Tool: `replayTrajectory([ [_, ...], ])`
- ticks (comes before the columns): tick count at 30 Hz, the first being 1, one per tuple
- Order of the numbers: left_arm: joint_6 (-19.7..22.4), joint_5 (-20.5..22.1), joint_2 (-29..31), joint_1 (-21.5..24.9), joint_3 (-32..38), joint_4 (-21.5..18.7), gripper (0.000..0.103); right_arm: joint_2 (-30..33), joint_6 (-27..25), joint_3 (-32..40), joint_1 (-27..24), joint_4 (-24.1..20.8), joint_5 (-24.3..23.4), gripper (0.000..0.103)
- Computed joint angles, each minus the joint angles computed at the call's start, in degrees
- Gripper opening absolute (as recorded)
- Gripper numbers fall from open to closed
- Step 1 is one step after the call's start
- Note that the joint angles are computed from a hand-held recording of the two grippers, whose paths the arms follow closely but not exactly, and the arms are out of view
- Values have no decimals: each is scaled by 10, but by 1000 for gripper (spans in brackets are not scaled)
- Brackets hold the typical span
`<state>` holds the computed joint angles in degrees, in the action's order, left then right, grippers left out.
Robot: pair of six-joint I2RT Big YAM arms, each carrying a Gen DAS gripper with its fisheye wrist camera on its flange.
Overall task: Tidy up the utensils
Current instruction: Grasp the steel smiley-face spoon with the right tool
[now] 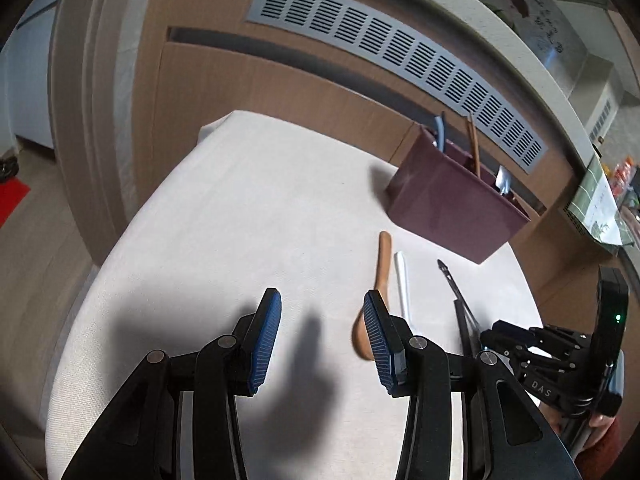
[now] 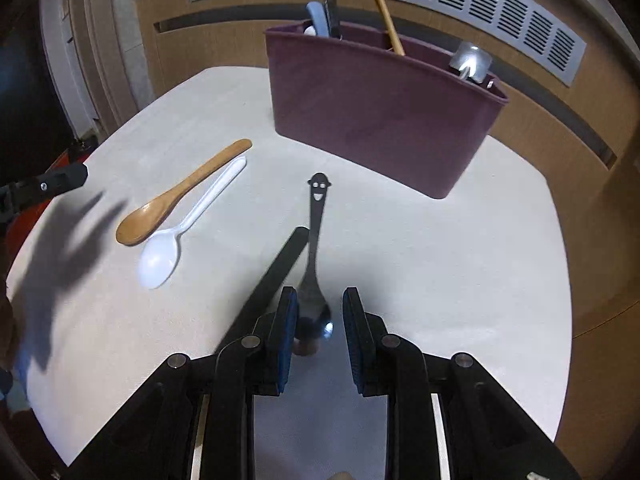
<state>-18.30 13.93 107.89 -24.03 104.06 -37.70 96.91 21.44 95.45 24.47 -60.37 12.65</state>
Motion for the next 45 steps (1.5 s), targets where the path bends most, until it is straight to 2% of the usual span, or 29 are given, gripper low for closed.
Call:
replayTrajectory([
  [3,4,2,-1,2,-3,-1,44,-2,-3,-6,-1,26,7,21],
  [6,10,6,-2,1,-3,-2,44,19,11,15,-11,12,12,18],
  [12,31,11,0,-8,3,-14,44,43,26,34,-36,38,-80,17],
  [15,45,11,1,-13,7,-21,44,44,37,32,-42,46,-102,5],
  [20,61,11,4,-21,12,-31,44,5,64,-11,-33,50,-20,3],
  [25,81,22,9,-34,20,-44,44,-54,96,-76,-36,58,2,3],
  [27,95,25,12,-42,24,-52,44,-66,87,-92,-35,67,-7,6],
  [30,111,25,13,-52,28,-60,44,-70,62,-96,-35,82,-58,8],
  [32,115,24,12,-54,27,-63,44,-58,47,-81,-35,87,-83,15],
  [35,122,19,8,-55,23,-67,44,-32,24,-53,-34,84,-76,19],
  [38,122,27,3,-52,18,-64,44,12,10,-6,-37,43,-60,19],
  [39,122,30,2,-51,15,-63,44,17,8,-2,-38,50,-57,19],
  [42,132,40,2,-54,13,-65,44,43,4,31,-43,27,-80,20],
  [45,141,45,4,-60,14,-71,44,53,-9,43,-41,26,-68,17],
])
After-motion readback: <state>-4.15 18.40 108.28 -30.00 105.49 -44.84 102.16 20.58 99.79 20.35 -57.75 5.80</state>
